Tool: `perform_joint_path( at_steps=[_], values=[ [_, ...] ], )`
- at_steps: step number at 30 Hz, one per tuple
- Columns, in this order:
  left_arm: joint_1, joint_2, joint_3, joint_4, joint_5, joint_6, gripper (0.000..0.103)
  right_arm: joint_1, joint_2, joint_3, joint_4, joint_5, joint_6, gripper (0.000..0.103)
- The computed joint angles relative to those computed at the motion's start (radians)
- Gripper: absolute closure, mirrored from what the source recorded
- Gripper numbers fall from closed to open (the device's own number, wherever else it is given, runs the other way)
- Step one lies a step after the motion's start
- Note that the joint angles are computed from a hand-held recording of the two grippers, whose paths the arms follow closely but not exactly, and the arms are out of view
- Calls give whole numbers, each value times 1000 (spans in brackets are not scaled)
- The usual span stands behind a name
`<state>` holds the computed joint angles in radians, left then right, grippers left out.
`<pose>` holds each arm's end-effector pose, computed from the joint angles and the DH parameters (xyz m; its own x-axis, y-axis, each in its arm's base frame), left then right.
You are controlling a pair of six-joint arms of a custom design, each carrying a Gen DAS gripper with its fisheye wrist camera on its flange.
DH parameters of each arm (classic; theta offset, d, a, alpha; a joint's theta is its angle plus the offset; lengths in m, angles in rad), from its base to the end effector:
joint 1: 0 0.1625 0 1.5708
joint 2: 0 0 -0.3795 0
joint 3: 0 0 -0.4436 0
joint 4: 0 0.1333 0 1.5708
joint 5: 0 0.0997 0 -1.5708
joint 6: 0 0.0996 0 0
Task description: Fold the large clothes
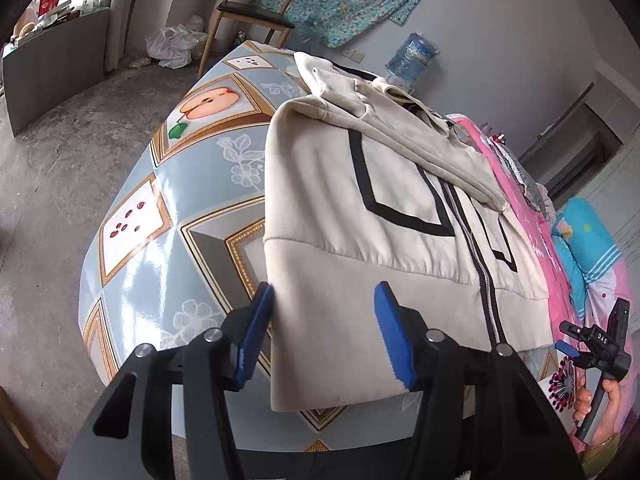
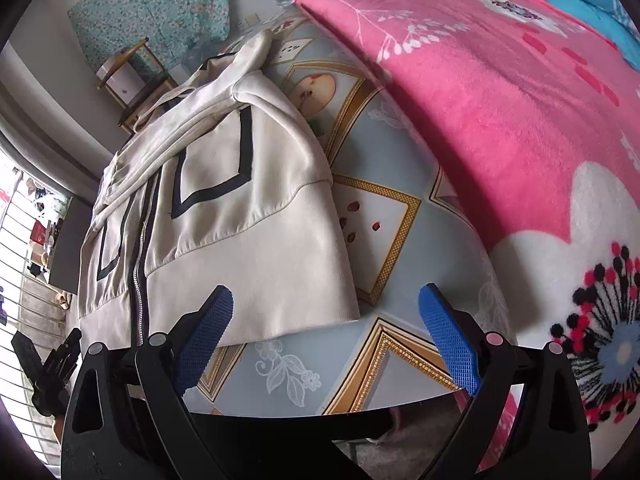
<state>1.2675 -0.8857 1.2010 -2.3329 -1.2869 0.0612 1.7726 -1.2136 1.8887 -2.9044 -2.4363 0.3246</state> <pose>-0.0830 -0.8050 0.2757 -0.9340 0.2235 -0.2786 0.3271 0.8486 -0.4158 0.1760 -0.5737 0.2508 -0.7410 0.5566 0.3756 0.0821 0.6302 -0.7720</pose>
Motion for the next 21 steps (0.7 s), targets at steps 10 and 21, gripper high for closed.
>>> perform_joint_path(
  at_steps=[10,21],
  values=[
    [0,10,-41,85,-11,-30,51,-12,20,-20,-27,11,-34,12],
    [-11,-83,84,66,20,-70,68,-26,49,-51,-4,69,-51,16]
  ],
)
